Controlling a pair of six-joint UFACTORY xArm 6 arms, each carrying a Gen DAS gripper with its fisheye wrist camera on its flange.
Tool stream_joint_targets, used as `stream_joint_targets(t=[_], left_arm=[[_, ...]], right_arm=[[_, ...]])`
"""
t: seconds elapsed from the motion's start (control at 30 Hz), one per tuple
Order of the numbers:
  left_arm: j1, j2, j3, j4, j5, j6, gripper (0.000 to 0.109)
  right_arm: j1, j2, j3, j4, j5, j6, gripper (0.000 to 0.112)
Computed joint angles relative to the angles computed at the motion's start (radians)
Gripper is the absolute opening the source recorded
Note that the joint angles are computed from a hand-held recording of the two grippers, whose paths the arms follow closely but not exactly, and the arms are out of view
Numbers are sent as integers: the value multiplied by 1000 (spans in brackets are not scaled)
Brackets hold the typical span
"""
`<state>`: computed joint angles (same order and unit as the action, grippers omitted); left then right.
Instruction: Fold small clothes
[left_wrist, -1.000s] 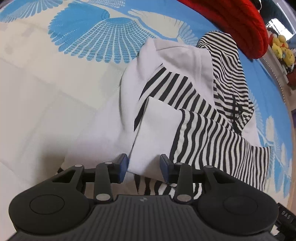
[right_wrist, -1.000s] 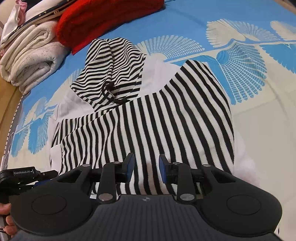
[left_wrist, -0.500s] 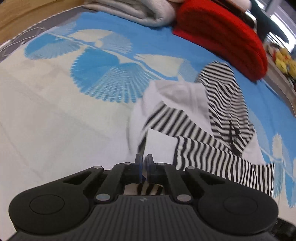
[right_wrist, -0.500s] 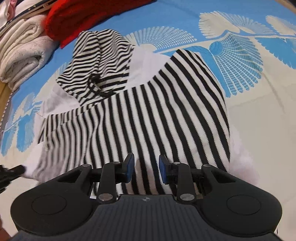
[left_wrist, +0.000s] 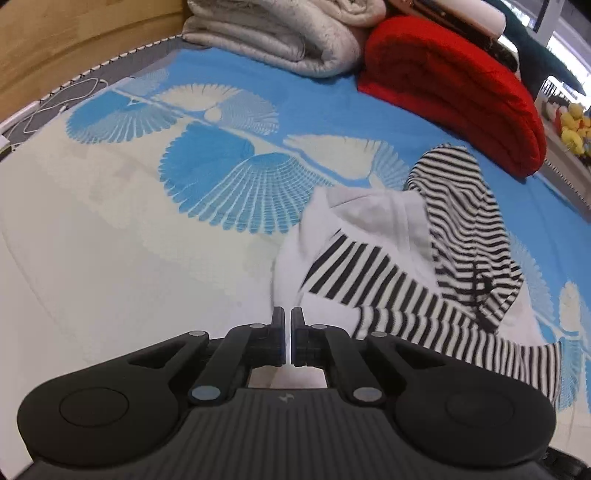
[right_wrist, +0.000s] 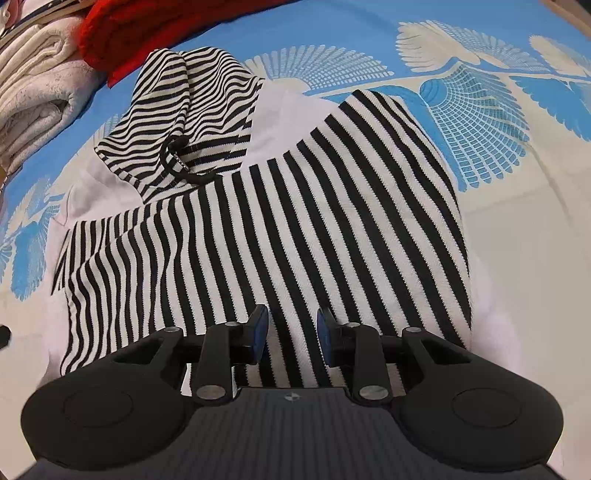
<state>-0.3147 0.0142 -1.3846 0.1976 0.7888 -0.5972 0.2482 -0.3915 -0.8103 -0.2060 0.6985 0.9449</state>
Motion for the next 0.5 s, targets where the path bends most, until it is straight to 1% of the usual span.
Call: stream_joint_targets(t=[0.03, 0.07, 0.1, 0.13, 0.33, 0.4, 0.5], left_arm=[[3, 3, 2, -47, -18, 23, 5], [6, 8, 5, -105, -35, 74, 12], [5, 19, -4, -170, -30, 124, 22], [3, 30, -13, -212, -18, 161, 26], [7, 79, -48, -327, 58, 193, 27], [10, 90, -57, -342, 76, 185, 27], [15, 104, -68, -346, 109, 171, 27]], right_arm=[[1, 3, -2, -5, 1, 0, 30], [3, 7, -5, -10, 2, 0, 30], [4, 11, -9, -14, 4, -1, 30], [6, 13, -11, -18, 6, 1, 30], [5, 6, -19, -66, 11, 29, 30], [-2, -1, -17, -80, 15, 41, 30], [-21, -11, -3, -53, 13, 33, 30]])
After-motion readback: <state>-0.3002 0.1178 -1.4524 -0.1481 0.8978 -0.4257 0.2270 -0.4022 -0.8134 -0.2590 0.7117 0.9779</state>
